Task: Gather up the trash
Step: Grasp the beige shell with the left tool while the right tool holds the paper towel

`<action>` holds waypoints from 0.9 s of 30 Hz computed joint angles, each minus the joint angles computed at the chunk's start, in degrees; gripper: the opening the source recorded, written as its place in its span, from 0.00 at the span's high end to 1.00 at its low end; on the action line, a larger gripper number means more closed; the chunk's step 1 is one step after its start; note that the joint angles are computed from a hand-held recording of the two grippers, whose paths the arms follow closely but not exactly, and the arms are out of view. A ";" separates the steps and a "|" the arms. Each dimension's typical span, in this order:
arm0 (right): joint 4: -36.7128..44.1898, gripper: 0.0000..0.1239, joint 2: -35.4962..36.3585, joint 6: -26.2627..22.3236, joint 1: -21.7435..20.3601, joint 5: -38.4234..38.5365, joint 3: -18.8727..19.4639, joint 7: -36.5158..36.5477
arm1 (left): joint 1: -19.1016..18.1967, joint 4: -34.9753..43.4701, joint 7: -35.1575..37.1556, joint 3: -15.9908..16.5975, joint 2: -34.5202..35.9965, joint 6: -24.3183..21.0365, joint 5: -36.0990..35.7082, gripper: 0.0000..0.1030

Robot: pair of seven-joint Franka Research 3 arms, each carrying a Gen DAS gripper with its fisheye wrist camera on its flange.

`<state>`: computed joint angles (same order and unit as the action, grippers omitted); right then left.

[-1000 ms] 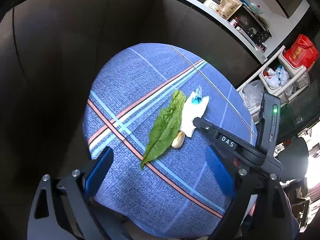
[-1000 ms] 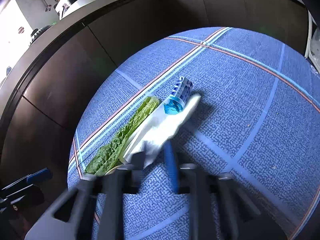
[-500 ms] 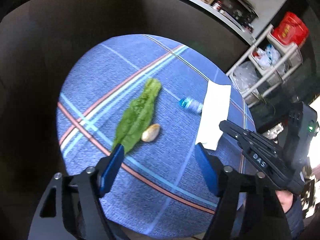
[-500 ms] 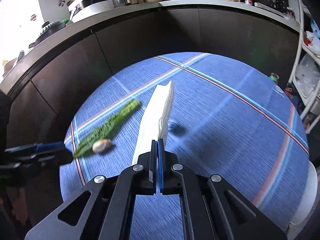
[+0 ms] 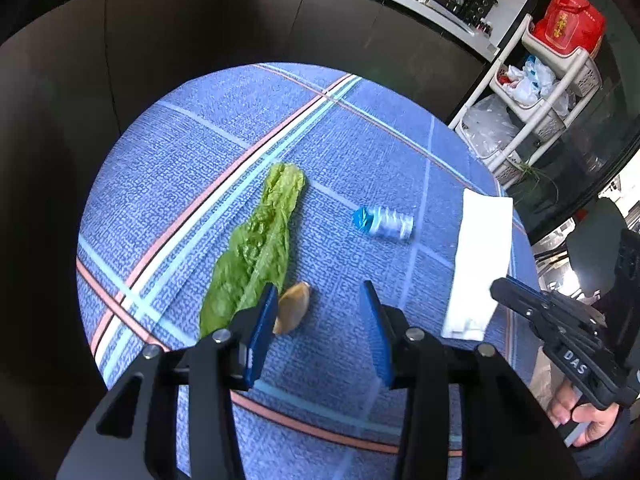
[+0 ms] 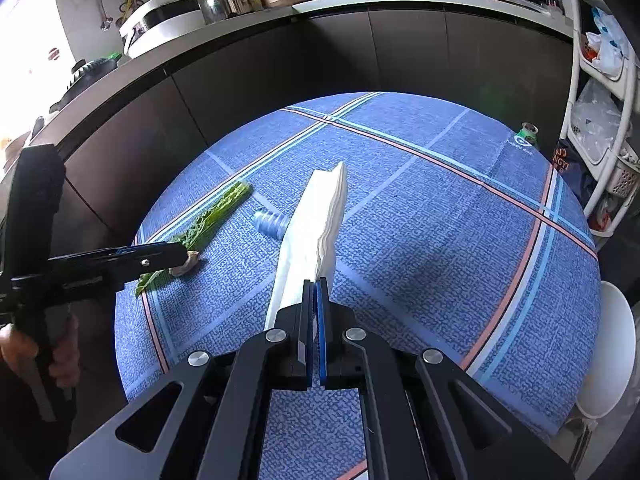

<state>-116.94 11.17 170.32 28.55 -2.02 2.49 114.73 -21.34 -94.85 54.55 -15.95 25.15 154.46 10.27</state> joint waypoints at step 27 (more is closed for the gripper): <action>-1.81 0.99 -1.41 2.38 -0.84 4.88 0.96 -3.64 | -3.35 8.45 1.40 0.88 4.78 -7.78 1.06 0.82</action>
<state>-118.74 9.76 172.69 27.71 2.86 3.44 111.09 -24.69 -86.40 55.95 -15.06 29.93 146.69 11.33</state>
